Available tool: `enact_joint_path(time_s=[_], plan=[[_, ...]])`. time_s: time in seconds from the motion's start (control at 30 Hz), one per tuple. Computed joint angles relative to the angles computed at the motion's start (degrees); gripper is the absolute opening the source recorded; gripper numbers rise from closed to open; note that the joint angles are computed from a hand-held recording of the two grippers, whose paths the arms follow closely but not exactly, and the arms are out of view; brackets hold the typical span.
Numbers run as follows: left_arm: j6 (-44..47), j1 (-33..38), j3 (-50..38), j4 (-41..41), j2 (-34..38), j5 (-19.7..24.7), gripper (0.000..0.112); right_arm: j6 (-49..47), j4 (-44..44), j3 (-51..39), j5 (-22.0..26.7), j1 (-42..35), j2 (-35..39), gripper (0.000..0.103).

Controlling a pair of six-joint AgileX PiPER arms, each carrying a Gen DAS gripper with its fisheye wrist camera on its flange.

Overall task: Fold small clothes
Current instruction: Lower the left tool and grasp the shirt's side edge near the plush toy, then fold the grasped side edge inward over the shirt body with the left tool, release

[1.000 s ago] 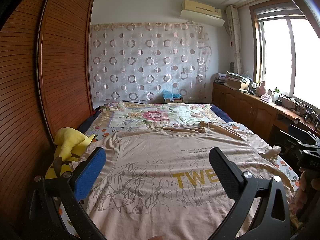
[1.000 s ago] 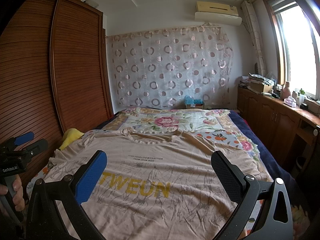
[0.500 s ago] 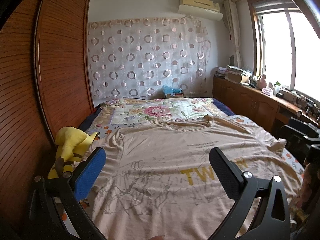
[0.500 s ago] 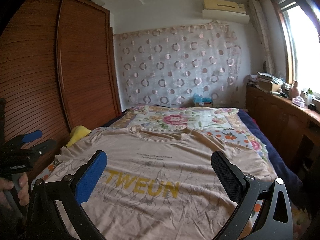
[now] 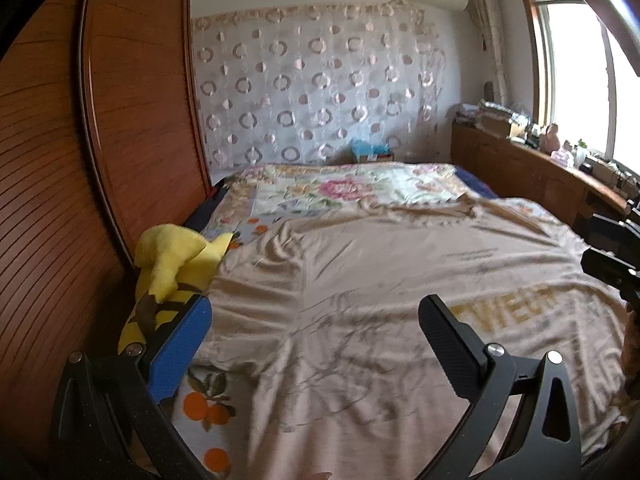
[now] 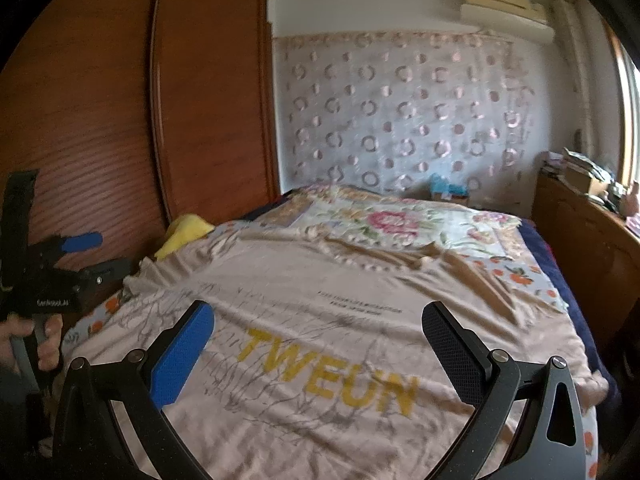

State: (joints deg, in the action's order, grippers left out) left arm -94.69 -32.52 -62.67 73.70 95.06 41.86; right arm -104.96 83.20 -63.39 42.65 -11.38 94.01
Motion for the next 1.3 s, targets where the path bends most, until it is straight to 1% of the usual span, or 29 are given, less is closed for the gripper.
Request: enact_joint_path(time_s=[0.07, 0.13, 0.2, 0.3, 0.33, 0.4, 0.43, 0.53, 0.57, 0.6, 0.67, 0.73, 0.77, 0.8, 0.83, 0.87, 0.9, 0.97, 1.03, 1.1, 1.17, 1.2, 1.23, 1.27, 1.3], plan=[[1.6, 1.8, 0.9, -1.2, 0.2, -1.1, 0.103, 1.5, -2.7, -2.3, -1.2, 1.2, 1.5, 0.103], [3.6, 3.9, 1.5, -2.6, 0.6, -2.5, 0.103, 4.6, -7.2, -5.2, -1.9, 2.1, 3.6, 0.103], [5.0, 6.2, 2.8, -3.8, 0.1, -4.7, 0.103, 9.6, -12.7, -8.7, -1.3, 2.6, 5.8, 0.103], [7.7, 11.3, 6.1, -6.0, -1.9, -11.6, 0.103, 17.3, -20.3, -14.0, 0.5, 3.6, 8.8, 0.103], [8.8, 12.5, 6.7, -6.8, -2.3, -12.9, 0.103, 19.1, -22.2, -15.1, 1.1, 3.9, 9.4, 0.103], [11.4, 15.0, 7.6, -8.6, -2.7, -13.9, 0.102, 23.2, -26.5, -19.1, 2.7, 4.2, 11.5, 0.103], [12.8, 16.2, 8.0, -9.5, -2.9, -14.8, 0.099, 24.1, -27.5, -20.0, 3.2, 4.4, 11.8, 0.103], [20.5, 20.8, 8.2, -16.5, -2.9, -18.0, 0.090, 26.8, -30.3, -24.0, 5.8, 4.2, 13.4, 0.103], [22.7, 22.2, 8.3, -18.4, -2.9, -19.3, 0.087, 26.7, -30.2, -23.1, 5.0, 5.0, 12.9, 0.103], [25.3, 23.8, 8.4, -20.7, -2.6, -20.8, 0.085, 27.1, -30.7, -23.6, 5.7, 4.9, 13.0, 0.103], [34.7, 27.1, 7.6, -29.6, -1.8, -22.8, 0.076, 27.6, -31.4, -24.8, 7.0, 4.5, 13.2, 0.103], [41.4, 29.0, 6.3, -36.3, -0.3, -23.3, 0.075, 27.6, -31.8, -25.7, 8.2, 3.9, 13.3, 0.103], [44.7, 29.9, 5.6, -39.3, 0.5, -23.8, 0.074, 27.1, -31.1, -24.4, 6.3, 5.5, 13.2, 0.103], [48.7, 30.9, 5.1, -43.1, 1.2, -24.5, 0.073, 27.1, -31.1, -24.5, 5.7, 6.0, 13.5, 0.103], [53.2, 31.7, 4.1, -47.4, 2.0, -24.6, 0.071, 27.8, -31.7, -25.6, 6.6, 5.8, 14.0, 0.103], [58.0, 32.5, 3.0, -52.2, 3.0, -24.5, 0.071, 27.5, -31.3, -24.7, 5.6, 6.7, 13.8, 0.103], [61.5, 33.2, 1.8, -55.7, 3.8, -24.2, 0.071, 27.5, -31.3, -24.5, 5.6, 6.7, 13.7, 0.103], [67.1, 34.1, 0.0, -61.0, 5.2, -23.9, 0.068, 26.4, -30.5, -22.3, 4.1, 7.6, 12.9, 0.103], [76.0, 35.6, -2.1, -69.9, 6.7, -23.5, 0.067, 26.6, -30.5, -22.4, 4.1, 7.8, 13.0, 0.103], [81.6, 36.8, -4.0, -76.3, 8.2, -22.9, 0.061, 26.5, -30.1, -22.2, 4.4, 7.8, 12.9, 0.103], [87.4, 38.2, -5.1, -83.0, 9.2, -22.4, 0.043, 26.0, -29.5, -21.6, 4.4, 7.7, 12.7, 0.103], [90.7, 38.8, -5.3, -86.7, 9.5, -22.4, 0.038, 25.6, -29.2, -21.2, 4.4, 7.5, 12.5, 0.103], [92.8, 39.1, -5.4, -89.0, 9.5, -22.5, 0.028, 25.6, -29.1, -21.2, 4.4, 7.4, 12.4, 0.103], [92.8, 39.1, -5.2, -89.1, 9.3, -22.8, 0.022, 25.4, -28.9, -21.0, 4.6, 7.2, 12.4, 0.103], [91.0, 38.8, -4.9, -87.1, 8.9, -23.4, 0.017, 25.5, -28.9, -20.9, 4.6, 7.0, 12.3, 0.103]])
